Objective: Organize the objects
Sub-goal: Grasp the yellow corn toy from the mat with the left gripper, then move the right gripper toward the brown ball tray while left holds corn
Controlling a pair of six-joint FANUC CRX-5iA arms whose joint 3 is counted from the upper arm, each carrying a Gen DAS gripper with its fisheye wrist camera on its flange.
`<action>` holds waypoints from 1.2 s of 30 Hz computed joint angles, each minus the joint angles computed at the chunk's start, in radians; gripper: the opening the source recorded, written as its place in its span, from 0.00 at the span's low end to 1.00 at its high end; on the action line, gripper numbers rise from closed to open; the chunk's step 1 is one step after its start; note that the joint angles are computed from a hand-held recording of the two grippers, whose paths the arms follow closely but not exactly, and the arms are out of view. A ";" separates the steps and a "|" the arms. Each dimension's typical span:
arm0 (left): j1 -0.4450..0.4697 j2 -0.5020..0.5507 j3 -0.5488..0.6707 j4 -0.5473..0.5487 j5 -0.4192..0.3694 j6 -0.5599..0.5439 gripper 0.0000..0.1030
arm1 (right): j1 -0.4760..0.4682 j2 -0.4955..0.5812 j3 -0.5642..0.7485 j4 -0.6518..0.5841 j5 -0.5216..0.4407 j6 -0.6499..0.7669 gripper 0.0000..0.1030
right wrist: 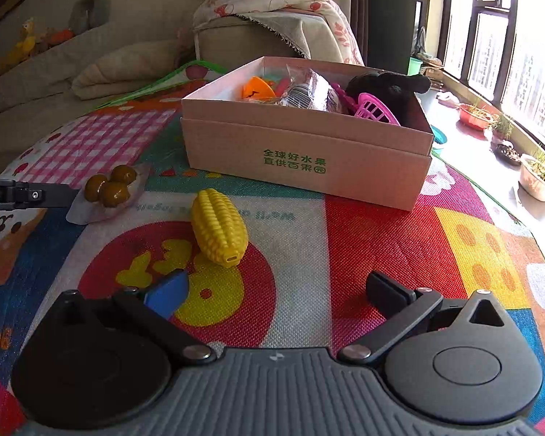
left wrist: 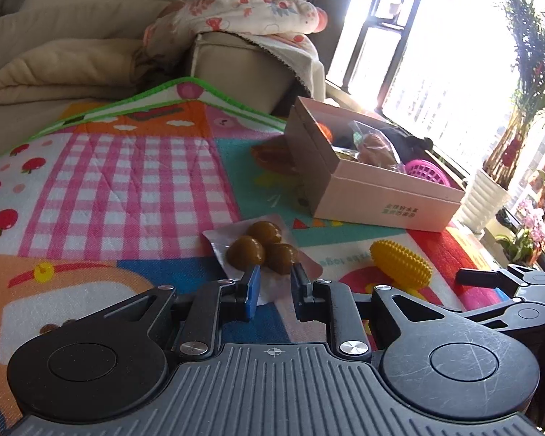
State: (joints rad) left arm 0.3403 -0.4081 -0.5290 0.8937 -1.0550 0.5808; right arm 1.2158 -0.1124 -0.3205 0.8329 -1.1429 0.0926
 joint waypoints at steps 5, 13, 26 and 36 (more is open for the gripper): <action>-0.103 0.087 0.083 0.016 -0.086 0.096 0.21 | -0.005 -0.008 -0.005 -0.006 0.011 0.005 1.00; -0.276 0.177 0.220 -0.166 -0.025 0.350 0.25 | 0.003 -0.014 -0.020 0.015 0.012 -0.005 1.00; -0.353 0.242 0.328 -0.297 -0.079 0.386 0.32 | 0.005 -0.018 -0.025 0.017 0.022 0.008 1.00; -0.354 0.176 0.271 -0.339 -0.046 0.249 0.33 | 0.074 -0.105 -0.116 0.044 0.031 -0.005 1.00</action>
